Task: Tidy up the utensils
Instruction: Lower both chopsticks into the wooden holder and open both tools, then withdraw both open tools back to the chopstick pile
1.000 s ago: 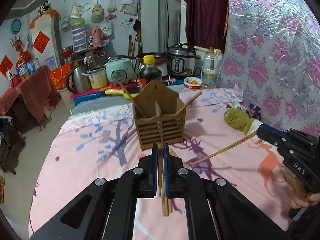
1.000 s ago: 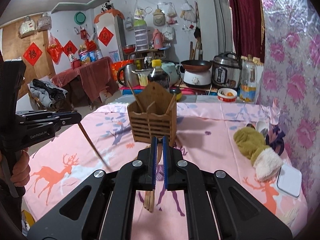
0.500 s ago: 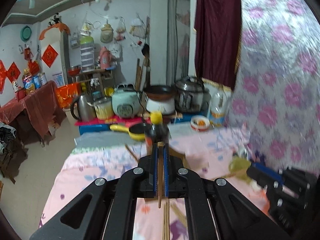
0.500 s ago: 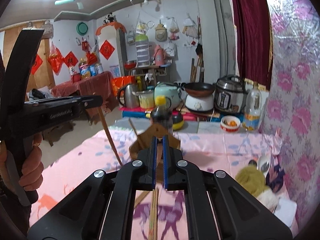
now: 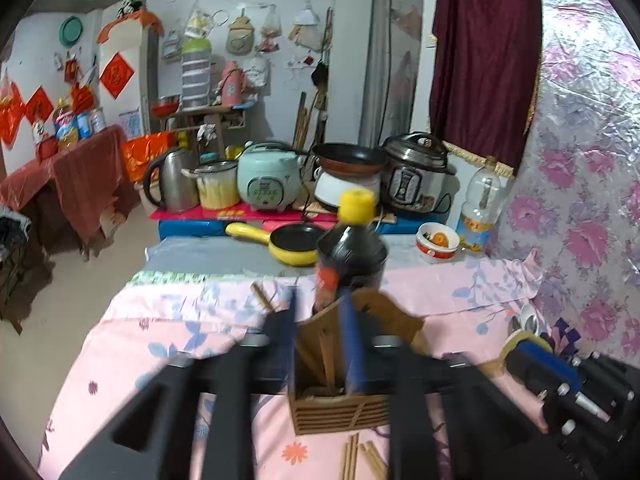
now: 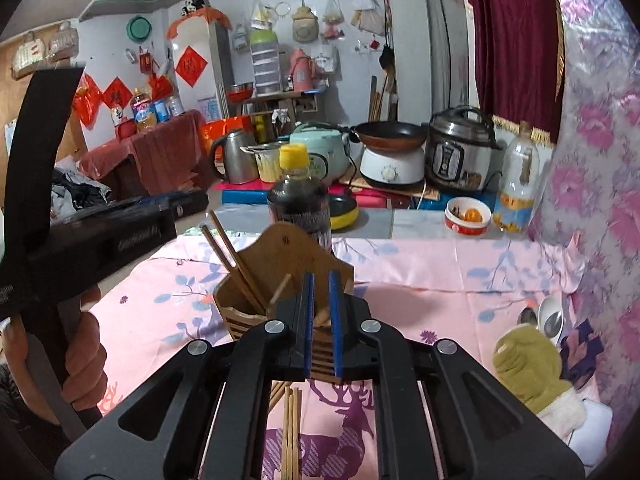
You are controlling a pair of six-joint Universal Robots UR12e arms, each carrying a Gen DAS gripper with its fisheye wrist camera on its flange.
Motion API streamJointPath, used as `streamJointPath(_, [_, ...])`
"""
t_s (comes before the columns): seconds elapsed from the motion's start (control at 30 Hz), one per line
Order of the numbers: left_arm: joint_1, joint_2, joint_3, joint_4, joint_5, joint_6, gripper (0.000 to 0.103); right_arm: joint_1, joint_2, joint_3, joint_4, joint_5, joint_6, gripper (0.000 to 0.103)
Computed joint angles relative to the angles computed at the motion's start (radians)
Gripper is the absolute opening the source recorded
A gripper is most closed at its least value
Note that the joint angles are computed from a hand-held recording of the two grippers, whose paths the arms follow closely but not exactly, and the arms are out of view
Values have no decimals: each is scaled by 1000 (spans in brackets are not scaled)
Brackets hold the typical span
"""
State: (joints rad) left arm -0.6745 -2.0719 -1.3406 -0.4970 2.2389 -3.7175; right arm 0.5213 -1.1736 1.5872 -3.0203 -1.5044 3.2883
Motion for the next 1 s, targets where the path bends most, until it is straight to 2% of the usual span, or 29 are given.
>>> streamJointPath(0.03, [-3,8,-22,25,16,-9,55,-2,-3,8,-9,12,4,11])
streamJointPath(0.13, [-18,37,-83,74,55,-46,72,-1,-19,36,-41,14,11,14])
streamJointPath(0.23, [-37,63,-131,66,94,-90,83,-1,-43,76,-67,21,28,22])
streamJointPath(0.3, [-49,78,-160,54,108,-124,87,-3,-62,111,-79,35,38,25])
streamJointPath(0.47, [-84,117,-254,8,100,-241,94,3,-110,222,-123,35,55,46])
streamJointPath(0.53, [-94,127,-286,-4,87,-278,97,8,-124,270,-140,25,44,59])
streamJointPath(0.63, [-98,139,-339,-31,29,-326,97,10,-125,319,-157,20,22,72])
streamJointPath(0.7, [-88,139,-357,-52,-20,-335,97,8,-117,333,-135,23,15,74])
streamJointPath(0.77, [-75,138,-358,-126,-83,-344,97,3,-107,320,-52,16,34,74])
streamJointPath(0.83, [-67,134,-351,-175,-115,-350,97,-14,-100,303,22,63,67,74])
streamJointPath(0.93, [-63,127,-345,-188,-160,-318,97,-23,-101,304,41,79,92,74])
streamJointPath(1.0, [-68,116,-326,-221,-160,-286,97,-25,-102,307,43,75,96,75])
